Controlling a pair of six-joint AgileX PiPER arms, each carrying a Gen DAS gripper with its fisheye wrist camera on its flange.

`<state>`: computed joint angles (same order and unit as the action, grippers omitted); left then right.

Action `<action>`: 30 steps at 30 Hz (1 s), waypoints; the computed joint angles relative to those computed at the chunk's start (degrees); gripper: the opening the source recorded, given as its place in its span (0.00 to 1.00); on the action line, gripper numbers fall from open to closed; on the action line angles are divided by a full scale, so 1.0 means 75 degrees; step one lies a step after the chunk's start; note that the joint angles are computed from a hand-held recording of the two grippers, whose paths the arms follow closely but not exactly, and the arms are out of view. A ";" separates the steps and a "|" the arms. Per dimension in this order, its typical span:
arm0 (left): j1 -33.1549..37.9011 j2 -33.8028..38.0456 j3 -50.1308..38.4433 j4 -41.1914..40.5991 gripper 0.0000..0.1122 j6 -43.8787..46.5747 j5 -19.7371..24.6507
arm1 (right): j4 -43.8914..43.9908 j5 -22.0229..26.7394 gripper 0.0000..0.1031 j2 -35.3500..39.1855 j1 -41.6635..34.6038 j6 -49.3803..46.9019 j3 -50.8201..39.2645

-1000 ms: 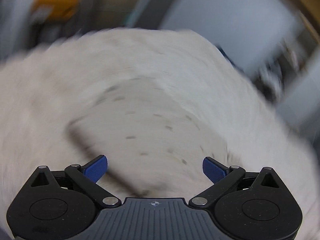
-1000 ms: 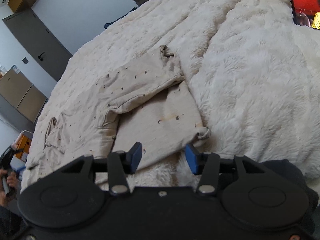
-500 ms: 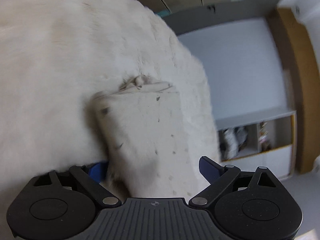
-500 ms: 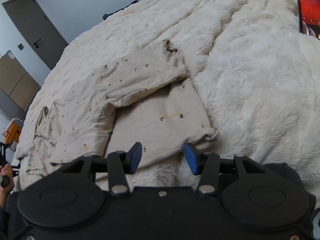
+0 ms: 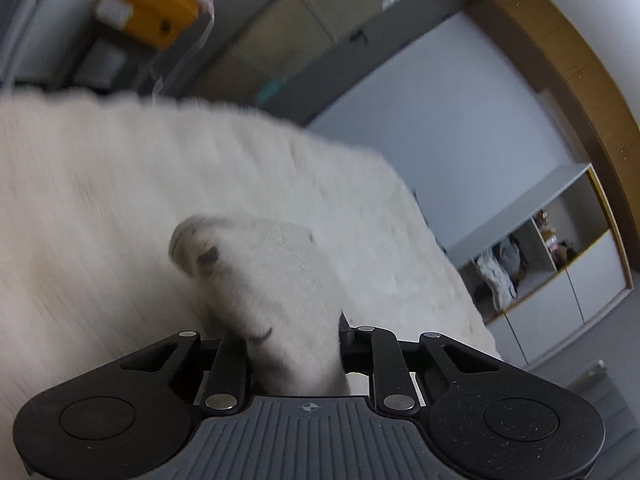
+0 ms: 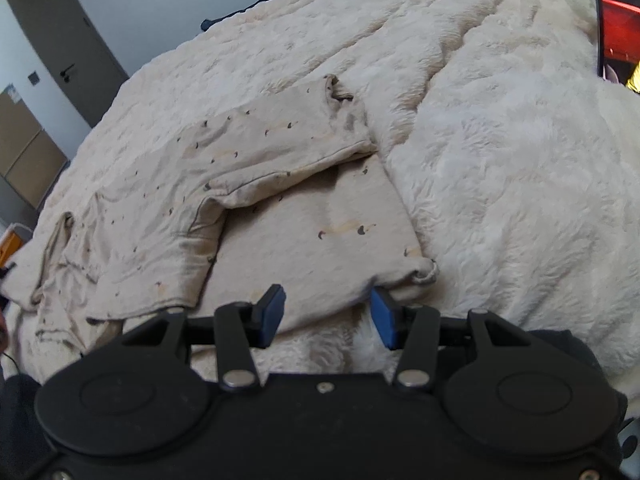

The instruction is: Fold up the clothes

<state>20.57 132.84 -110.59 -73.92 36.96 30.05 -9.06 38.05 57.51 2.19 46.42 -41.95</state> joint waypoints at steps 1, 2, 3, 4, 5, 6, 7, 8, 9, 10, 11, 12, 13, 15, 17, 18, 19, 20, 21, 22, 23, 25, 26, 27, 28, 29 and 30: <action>0.0199 0.0058 -0.0136 0.0269 0.16 -0.0203 0.0209 | -0.0010 -0.0019 0.45 -0.0039 0.0009 0.0020 0.0027; 0.0363 0.0182 -0.0479 0.0783 0.19 -0.0634 0.0406 | 0.0048 -0.0064 0.45 -0.0086 -0.0031 -0.0015 0.0063; 0.0467 0.0370 -0.0898 0.1469 0.20 -0.1346 0.0680 | 0.0128 -0.0115 0.45 -0.0134 -0.0086 -0.0073 0.0101; 0.0634 0.0756 -0.1456 0.2149 0.24 -0.1808 0.1220 | 0.0213 -0.0166 0.45 -0.0182 -0.0143 -0.0136 0.0138; 0.0704 0.0868 -0.1709 0.2552 0.33 -0.2098 0.1455 | 0.0350 -0.0209 0.45 -0.0208 -0.0226 -0.0264 0.0160; 0.0685 0.0823 -0.1657 0.2747 0.35 -0.2243 0.1405 | 0.0444 -0.0228 0.45 -0.0231 -0.0280 -0.0355 0.0174; 0.0684 0.0517 -0.1298 0.3223 0.35 -0.2466 0.1271 | 0.0460 -0.0226 0.45 -0.0253 -0.0292 -0.0377 0.0183; 0.0652 -0.0095 -0.0642 0.3791 0.35 -0.2563 0.0959 | 0.0460 -0.0221 0.45 -0.0275 -0.0297 -0.0386 0.0190; 0.0618 -0.0812 0.0122 0.4118 0.36 -0.2447 0.0393 | 0.0460 -0.0214 0.45 -0.0297 -0.0303 -0.0394 0.0197; 0.0540 -0.1230 0.0815 0.4139 0.36 -0.2091 -0.0356 | 0.0457 -0.0229 0.45 -0.0315 -0.0302 -0.0396 0.0209; 0.0526 -0.1833 0.1482 0.4086 0.36 -0.1433 -0.0874 | 0.0450 -0.0251 0.45 -0.0330 -0.0297 -0.0392 0.0223; 0.0474 -0.2378 0.2008 0.3736 0.36 -0.0743 -0.1091 | 0.0441 -0.0273 0.45 -0.0346 -0.0292 -0.0386 0.0238; 0.0433 -0.2775 0.2292 0.3084 0.39 0.0021 -0.1003 | 0.0534 -0.0313 0.45 -0.0334 -0.0332 -0.0479 0.0242; 0.0629 -0.2966 0.2306 0.1574 0.45 0.1545 -0.0018 | 0.0739 -0.0377 0.45 -0.0260 -0.0402 -0.0700 0.0212; 0.0248 -0.3222 0.2399 0.0687 0.62 0.2950 0.1212 | 0.0708 -0.0386 0.45 -0.0156 -0.0352 -0.0756 0.0148; 0.0039 -0.3192 0.2407 0.0519 0.63 0.3293 0.1444 | 0.0643 -0.0379 0.45 -0.0104 -0.0292 -0.0736 0.0109; -0.0267 -0.3198 0.2501 0.0628 0.63 0.3330 0.1371 | 0.0519 -0.0357 0.45 -0.0062 -0.0202 -0.0646 0.0073; -0.0878 -0.3200 0.2536 0.1043 0.63 0.3061 0.1072 | 0.0435 -0.0343 0.45 -0.0052 -0.0148 -0.0574 0.0065; -0.1504 -0.2976 0.2342 0.1763 0.63 0.2488 0.0869 | 0.0143 -0.0283 0.45 -0.0068 0.0034 -0.0294 0.0056; -0.1919 -0.2585 0.1884 0.2512 0.63 0.1724 0.0856 | -0.0046 -0.0247 0.45 -0.0117 0.0150 -0.0100 0.0071; -0.2110 -0.2156 0.1328 0.3204 0.63 0.0960 0.0993 | -0.0199 -0.0220 0.45 -0.0174 0.0246 0.0066 0.0091; -0.2504 -0.1040 -0.0161 0.4231 0.62 -0.0568 0.1717 | -0.0522 -0.0128 0.45 -0.0317 0.0418 0.0454 0.0151; -0.2558 -0.0376 -0.0925 0.4402 0.62 -0.1133 0.2166 | -0.0743 -0.0053 0.45 -0.0406 0.0537 0.0736 0.0180; -0.2609 0.0304 -0.1689 0.4423 0.62 -0.1696 0.2582 | -0.0966 0.0030 0.45 -0.0489 0.0662 0.1024 0.0204; -0.2612 0.0944 -0.2452 0.4360 0.50 -0.2341 0.2832 | -0.1263 0.0140 0.45 -0.0550 0.0841 0.1376 0.0208; -0.2659 0.1293 -0.3130 0.4509 0.24 -0.2775 0.3385 | -0.1817 0.0392 0.45 -0.0549 0.1277 0.1973 0.0130; -0.2632 0.1647 -0.3794 0.4825 0.15 -0.2957 0.4003 | -0.2350 0.0702 0.45 -0.0521 0.1751 0.2521 0.0024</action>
<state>0.83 145.20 -139.05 -37.74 14.79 60.07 -26.68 43.32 53.60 15.32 65.33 -41.77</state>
